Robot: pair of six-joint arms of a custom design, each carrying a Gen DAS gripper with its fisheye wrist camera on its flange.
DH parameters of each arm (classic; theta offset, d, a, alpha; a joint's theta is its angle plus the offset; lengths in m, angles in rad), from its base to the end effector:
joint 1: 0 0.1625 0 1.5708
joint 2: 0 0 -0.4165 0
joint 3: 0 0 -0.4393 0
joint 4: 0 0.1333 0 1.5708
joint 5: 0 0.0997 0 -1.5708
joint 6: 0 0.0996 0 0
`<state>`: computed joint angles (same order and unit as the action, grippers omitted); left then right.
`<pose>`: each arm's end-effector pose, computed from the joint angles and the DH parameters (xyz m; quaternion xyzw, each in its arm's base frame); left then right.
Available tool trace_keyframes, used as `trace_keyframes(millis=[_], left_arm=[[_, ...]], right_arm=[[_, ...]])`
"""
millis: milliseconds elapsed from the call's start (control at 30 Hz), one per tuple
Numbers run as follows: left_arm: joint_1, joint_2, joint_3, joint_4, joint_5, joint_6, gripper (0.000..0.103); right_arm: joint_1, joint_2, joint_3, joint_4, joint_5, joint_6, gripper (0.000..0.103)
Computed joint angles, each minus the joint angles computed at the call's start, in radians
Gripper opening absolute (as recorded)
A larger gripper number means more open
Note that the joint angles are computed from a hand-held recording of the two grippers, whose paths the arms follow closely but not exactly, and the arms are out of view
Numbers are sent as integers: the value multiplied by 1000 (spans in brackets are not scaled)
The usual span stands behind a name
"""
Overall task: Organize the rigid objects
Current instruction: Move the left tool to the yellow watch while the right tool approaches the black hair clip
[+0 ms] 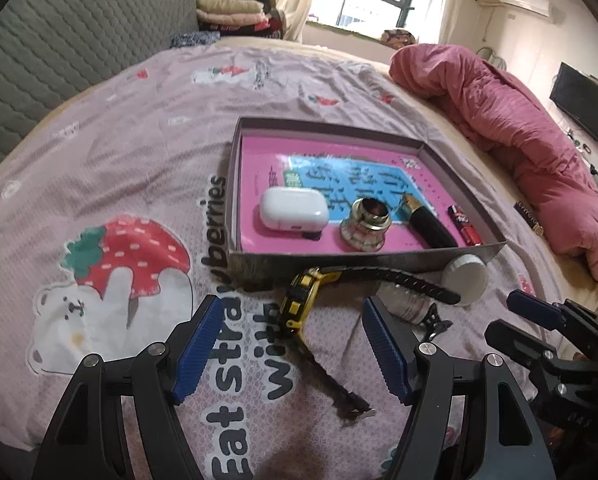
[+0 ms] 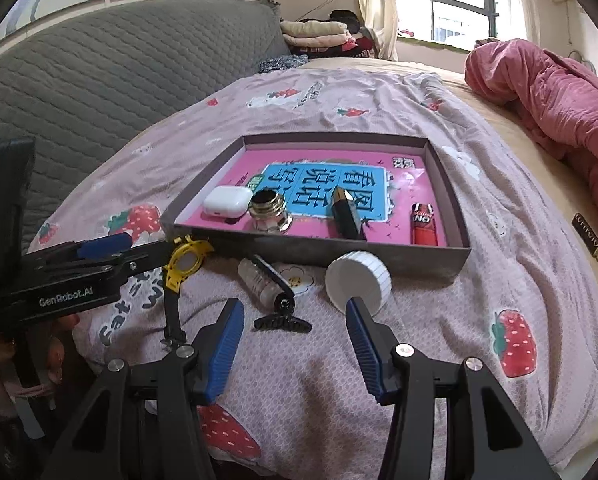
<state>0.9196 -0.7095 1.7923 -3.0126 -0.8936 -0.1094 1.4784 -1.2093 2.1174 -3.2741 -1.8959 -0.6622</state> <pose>-0.2338 -0.6297 0.0082 0.1912 0.9101 -0.2777 0.2410 0.0499 -0.5618 0.2109 0.1956 -0.8908 0.3003 0.2795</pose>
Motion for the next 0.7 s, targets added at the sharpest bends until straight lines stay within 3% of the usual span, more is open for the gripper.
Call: trace_keyframes(millis=[300, 700], left_arm=[[27, 19, -32, 42, -18, -22, 73], [45, 42, -72, 71, -44, -12, 73]], right_arm=[[-5, 42, -6, 4, -10, -40, 53], [-21, 107, -51, 9, -25, -24, 53]])
